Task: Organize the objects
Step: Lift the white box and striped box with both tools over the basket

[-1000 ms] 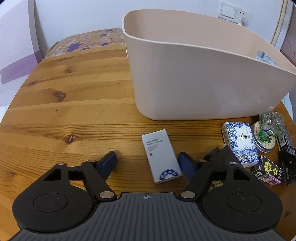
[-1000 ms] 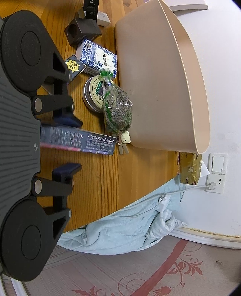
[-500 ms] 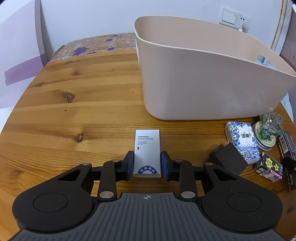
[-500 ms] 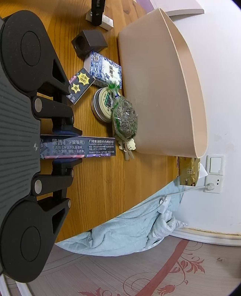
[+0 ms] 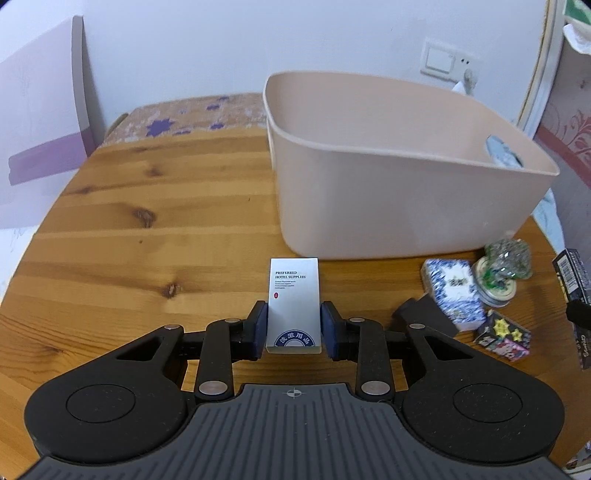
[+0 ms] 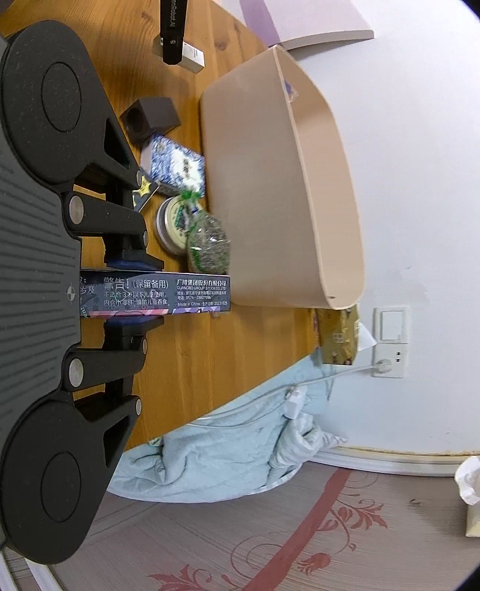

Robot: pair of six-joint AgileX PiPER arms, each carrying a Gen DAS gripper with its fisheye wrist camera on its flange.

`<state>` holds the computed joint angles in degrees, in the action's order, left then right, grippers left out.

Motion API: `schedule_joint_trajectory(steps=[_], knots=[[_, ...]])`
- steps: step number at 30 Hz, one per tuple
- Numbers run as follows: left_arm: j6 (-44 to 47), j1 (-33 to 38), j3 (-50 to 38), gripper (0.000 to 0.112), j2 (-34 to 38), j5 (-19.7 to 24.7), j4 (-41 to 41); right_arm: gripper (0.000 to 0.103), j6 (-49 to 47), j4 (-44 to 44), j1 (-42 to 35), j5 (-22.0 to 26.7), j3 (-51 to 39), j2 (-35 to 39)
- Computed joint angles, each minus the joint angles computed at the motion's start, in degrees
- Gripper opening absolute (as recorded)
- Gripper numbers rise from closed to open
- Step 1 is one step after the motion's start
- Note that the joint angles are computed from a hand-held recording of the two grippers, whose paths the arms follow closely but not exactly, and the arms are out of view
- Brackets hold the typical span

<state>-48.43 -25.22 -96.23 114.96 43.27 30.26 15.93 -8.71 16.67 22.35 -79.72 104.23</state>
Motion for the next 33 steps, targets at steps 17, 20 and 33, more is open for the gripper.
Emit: schedule_joint_trajectory(steps=[17, 20, 33], knots=[[-1.45, -0.65, -1.89, 0.031, -4.9, -1.68, 4.67, 0.022, -2.45, -0.26, 0.92, -2.47, -1.78, -4.11], [-0.79, -0.77, -3.84, 0.031, -4.57, -1.25, 5.44, 0.022, -4.41, 1.06, 0.79, -1.93, -3.94, -3.2], [4.73, 0.28, -15.27, 0.031, 0.85, 1.02, 3.89, 0.022, -2.7, -0.79, 1.28, -0.61, -12.84, 1.48]])
